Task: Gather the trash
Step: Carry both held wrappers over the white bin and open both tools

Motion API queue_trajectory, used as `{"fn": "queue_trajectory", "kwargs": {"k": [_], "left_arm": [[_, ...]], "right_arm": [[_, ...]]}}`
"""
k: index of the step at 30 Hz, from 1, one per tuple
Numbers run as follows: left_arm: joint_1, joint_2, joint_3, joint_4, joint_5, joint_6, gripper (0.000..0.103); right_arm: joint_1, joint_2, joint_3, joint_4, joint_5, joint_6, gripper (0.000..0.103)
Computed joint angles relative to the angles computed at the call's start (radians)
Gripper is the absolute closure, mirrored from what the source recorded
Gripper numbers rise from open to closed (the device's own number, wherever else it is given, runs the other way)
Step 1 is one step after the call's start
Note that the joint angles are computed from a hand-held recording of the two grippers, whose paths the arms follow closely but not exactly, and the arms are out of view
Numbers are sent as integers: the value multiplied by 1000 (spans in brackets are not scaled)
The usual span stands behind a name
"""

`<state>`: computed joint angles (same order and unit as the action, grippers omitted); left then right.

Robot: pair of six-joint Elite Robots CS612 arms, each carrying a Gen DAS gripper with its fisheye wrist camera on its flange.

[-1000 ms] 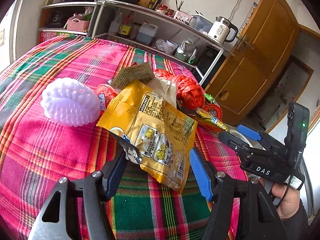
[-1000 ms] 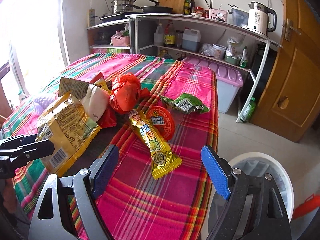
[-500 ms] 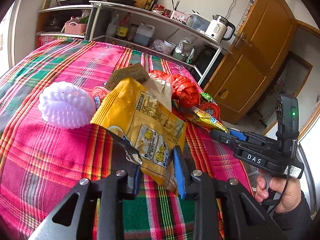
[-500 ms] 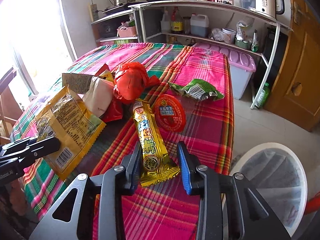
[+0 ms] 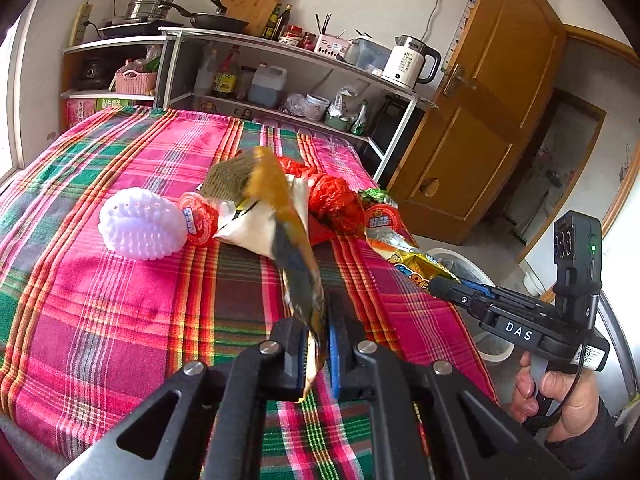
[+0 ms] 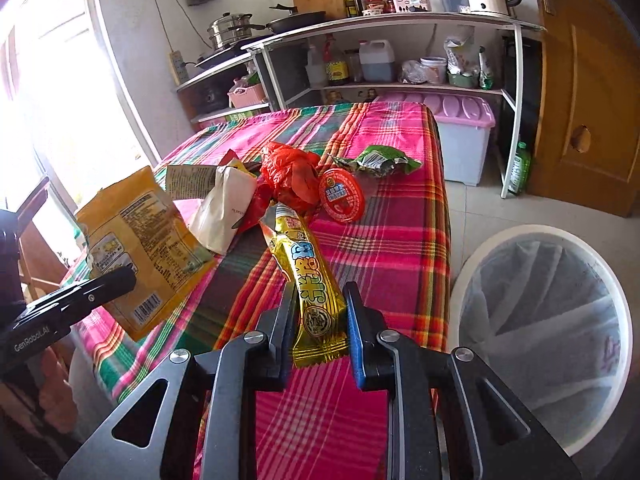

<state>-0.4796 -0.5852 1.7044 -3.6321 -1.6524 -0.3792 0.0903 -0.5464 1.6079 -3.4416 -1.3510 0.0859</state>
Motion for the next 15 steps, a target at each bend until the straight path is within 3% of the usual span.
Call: {"fn": "queue_trajectory", "kwargs": {"k": [15], "left_arm": [[-26,-14,-18,-3,-57,87,97]], "right_arm": [[-39,-27,105,-158,-1,124,80]]}}
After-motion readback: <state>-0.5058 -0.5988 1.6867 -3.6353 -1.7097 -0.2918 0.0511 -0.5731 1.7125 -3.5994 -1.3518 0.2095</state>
